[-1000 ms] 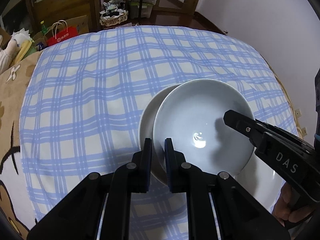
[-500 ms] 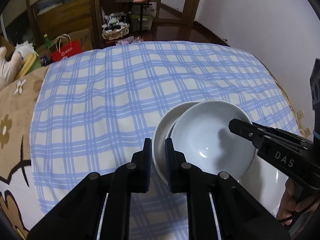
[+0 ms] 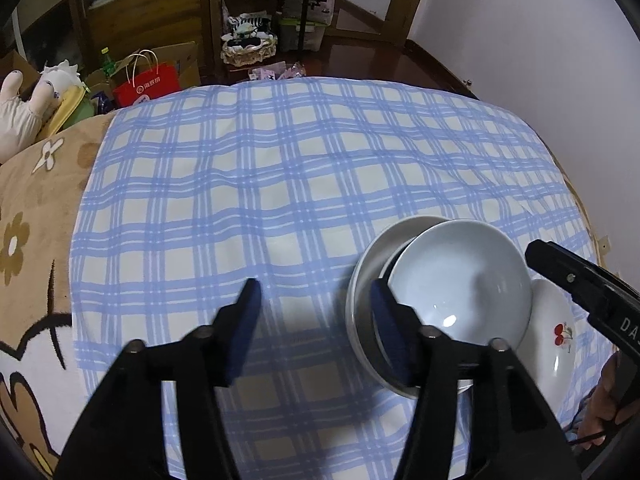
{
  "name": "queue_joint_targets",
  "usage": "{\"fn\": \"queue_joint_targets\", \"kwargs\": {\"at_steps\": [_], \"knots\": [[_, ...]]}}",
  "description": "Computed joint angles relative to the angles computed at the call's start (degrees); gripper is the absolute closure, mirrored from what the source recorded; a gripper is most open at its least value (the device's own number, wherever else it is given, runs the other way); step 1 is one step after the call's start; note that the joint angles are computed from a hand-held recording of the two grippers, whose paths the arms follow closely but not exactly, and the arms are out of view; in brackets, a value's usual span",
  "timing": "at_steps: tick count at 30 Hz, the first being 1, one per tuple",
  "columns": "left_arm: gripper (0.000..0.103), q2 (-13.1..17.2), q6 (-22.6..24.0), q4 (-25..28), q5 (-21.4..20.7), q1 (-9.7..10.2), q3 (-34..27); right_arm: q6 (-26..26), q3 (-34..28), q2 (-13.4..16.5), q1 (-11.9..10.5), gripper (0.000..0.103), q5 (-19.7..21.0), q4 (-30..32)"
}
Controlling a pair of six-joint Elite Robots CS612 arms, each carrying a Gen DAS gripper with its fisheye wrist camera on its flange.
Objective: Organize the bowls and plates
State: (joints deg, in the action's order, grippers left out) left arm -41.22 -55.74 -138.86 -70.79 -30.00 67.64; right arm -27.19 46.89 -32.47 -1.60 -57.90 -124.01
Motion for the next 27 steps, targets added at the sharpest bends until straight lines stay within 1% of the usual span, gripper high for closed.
{"fn": "queue_joint_targets", "kwargs": {"at_steps": [2, 3, 4, 6, 8, 9, 10, 11, 13, 16, 18, 20, 22, 27], "knots": [[0.035, -0.1, 2.1, 0.6, -1.5, 0.24, -0.2, 0.7, 0.1, 0.0, -0.1, 0.044, -0.7, -1.1], [0.031, -0.1, 2.9, 1.0, -1.3, 0.21, -0.4, 0.9, -0.1, 0.0, -0.2, 0.042, -1.2, -1.3], [0.027, -0.1, 3.3, 2.2, -0.3, 0.07, -0.7, 0.9, -0.7, 0.2, -0.2, 0.038, -1.5, -0.3], [0.023, -0.2, 3.3, 3.0, 1.4, -0.13, -0.6, 1.4, -2.2, 0.9, -0.3, 0.035, -1.4, 2.3], [0.021, -0.3, 3.4, 3.1, 0.8, 0.07, -0.5, 1.9, -3.0, 1.4, -0.4, 0.033, -1.7, 3.3], [0.021, -0.4, 2.8, 3.0, 0.1, 0.27, -0.4, 1.7, -3.2, 1.5, -0.3, 0.030, -2.7, 3.4], [0.021, -0.5, 2.1, 3.1, -0.5, 0.47, -0.2, 1.5, -3.3, 1.6, -0.2, 0.022, -3.9, 3.0], [0.021, -0.5, 1.7, 3.3, -0.9, 0.60, -0.2, 1.4, -3.2, 1.6, -0.1, 0.016, -4.7, 2.5], [0.020, -0.5, 1.4, 3.8, -1.9, 0.95, -0.2, 0.5, -3.1, 1.5, 0.0, 0.013, -6.4, 1.8], [0.020, -0.4, 1.8, 2.1, -5.4, 1.67, 0.2, 0.4, -3.6, 1.7, -0.1, 0.011, -7.1, 2.1], [0.020, -0.5, 1.9, 1.4, -6.5, 1.87, 0.4, 0.9, -3.7, 1.8, -0.2, 0.008, -7.6, 1.9], [0.020, -0.5, 2.3, 1.6, -6.3, 1.89, 0.5, 1.0, -3.8, 1.9, -0.2, 0.005, -8.6, 1.8], [0.020, -0.5, 2.5, 2.1, -6.1, 1.86, 0.3, 0.7, -4.2, 2.1, -0.2, 0.005, -9.6, 2.1], [0.020, 0.1, 2.3, 3.9, -7.1, 2.04, -0.8, -0.1, -5.6, 3.0, 0.2, 0.005, -13.7, 3.7]]}}
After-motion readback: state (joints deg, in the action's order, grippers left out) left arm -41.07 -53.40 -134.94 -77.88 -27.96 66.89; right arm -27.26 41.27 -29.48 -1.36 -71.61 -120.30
